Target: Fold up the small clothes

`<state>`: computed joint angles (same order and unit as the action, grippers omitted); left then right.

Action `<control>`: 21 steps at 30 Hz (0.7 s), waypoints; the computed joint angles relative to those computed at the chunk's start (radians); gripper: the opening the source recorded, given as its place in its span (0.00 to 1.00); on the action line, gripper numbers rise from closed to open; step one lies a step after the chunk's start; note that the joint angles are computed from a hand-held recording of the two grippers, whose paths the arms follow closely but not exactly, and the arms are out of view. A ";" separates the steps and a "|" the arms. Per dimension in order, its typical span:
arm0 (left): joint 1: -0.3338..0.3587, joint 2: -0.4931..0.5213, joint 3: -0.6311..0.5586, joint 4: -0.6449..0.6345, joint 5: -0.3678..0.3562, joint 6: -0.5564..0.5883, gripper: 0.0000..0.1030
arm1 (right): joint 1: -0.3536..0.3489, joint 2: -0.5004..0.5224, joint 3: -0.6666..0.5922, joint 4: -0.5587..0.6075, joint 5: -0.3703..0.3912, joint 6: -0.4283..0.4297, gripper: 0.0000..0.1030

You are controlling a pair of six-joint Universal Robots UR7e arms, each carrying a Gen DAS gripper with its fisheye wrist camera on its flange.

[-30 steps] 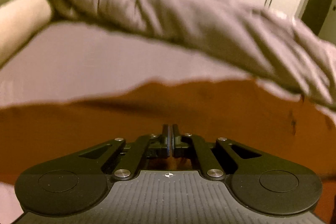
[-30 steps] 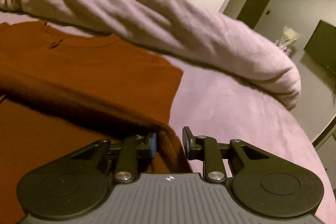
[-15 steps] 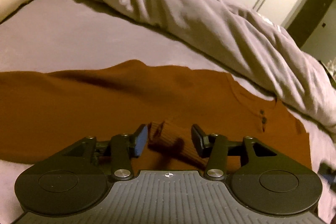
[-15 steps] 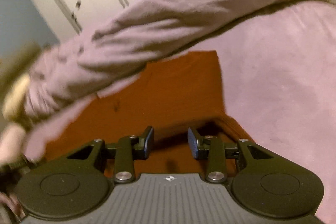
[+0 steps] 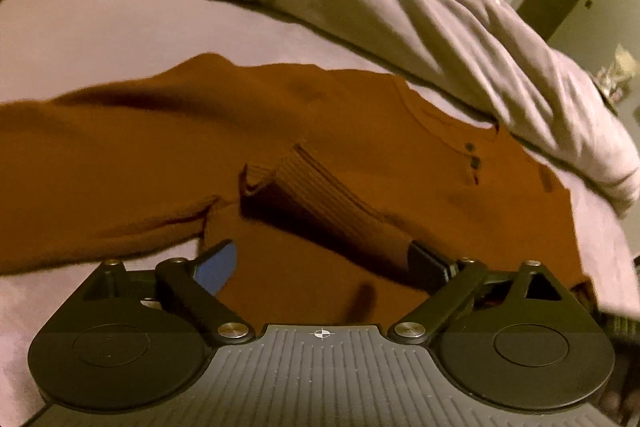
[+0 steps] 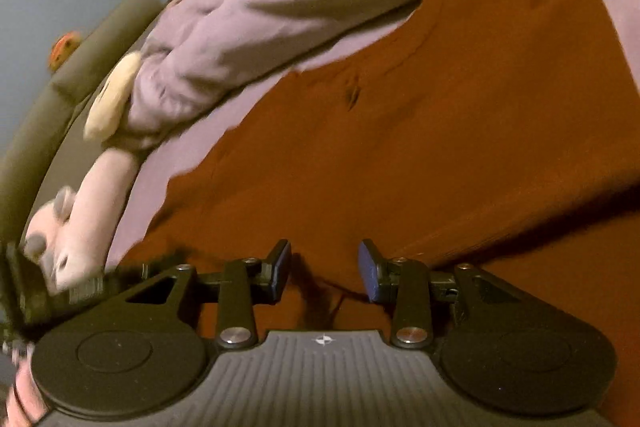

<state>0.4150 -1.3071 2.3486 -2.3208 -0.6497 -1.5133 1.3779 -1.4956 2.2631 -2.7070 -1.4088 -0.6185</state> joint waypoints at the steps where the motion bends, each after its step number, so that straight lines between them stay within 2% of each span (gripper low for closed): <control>1: -0.001 -0.005 0.015 -0.040 -0.001 0.004 0.94 | -0.016 -0.028 0.017 0.018 0.016 -0.019 0.35; 3: 0.003 -0.006 0.032 -0.102 -0.003 0.017 0.95 | -0.022 -0.061 0.013 0.106 -0.028 -0.031 0.36; 6: 0.008 -0.007 0.032 -0.120 -0.013 0.032 0.98 | -0.036 -0.121 0.045 0.115 -0.031 -0.106 0.36; 8: 0.016 -0.011 0.036 -0.151 -0.023 0.036 0.98 | -0.026 -0.144 0.059 0.076 -0.039 -0.131 0.45; 9: 0.020 -0.014 0.043 -0.182 -0.025 0.040 0.98 | -0.031 -0.162 0.067 0.056 -0.035 -0.136 0.53; 13: 0.059 -0.006 0.048 -0.278 -0.043 0.045 0.95 | -0.056 -0.167 0.073 -0.039 -0.024 -0.068 0.55; 15: 0.073 -0.001 0.025 -0.231 -0.043 0.021 0.78 | -0.069 -0.165 0.070 -0.061 -0.033 -0.015 0.55; 16: 0.079 0.003 0.010 -0.197 -0.047 0.019 0.59 | -0.079 -0.170 0.072 -0.068 -0.030 -0.002 0.55; 17: 0.083 0.005 -0.005 -0.158 -0.050 0.012 0.48 | -0.084 -0.172 0.075 -0.074 -0.029 0.005 0.55; 18: 0.085 0.007 -0.016 -0.127 -0.050 0.005 0.43 | -0.085 -0.173 0.077 -0.083 -0.031 0.006 0.55; 19: 0.086 0.008 -0.027 -0.095 -0.050 -0.002 0.26 | -0.084 -0.175 0.082 -0.093 -0.035 0.002 0.55; 20: 0.086 0.007 -0.039 -0.054 -0.046 -0.017 0.13 | -0.080 -0.174 0.088 -0.109 -0.042 -0.002 0.55; 21: 0.083 0.005 -0.039 -0.055 -0.039 -0.009 0.13 | -0.076 -0.172 0.090 -0.118 -0.049 -0.002 0.55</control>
<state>0.4976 -1.3020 2.3092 -2.3756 -0.6883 -1.5227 1.3019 -1.6675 2.3531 -2.8248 -1.4576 -0.6204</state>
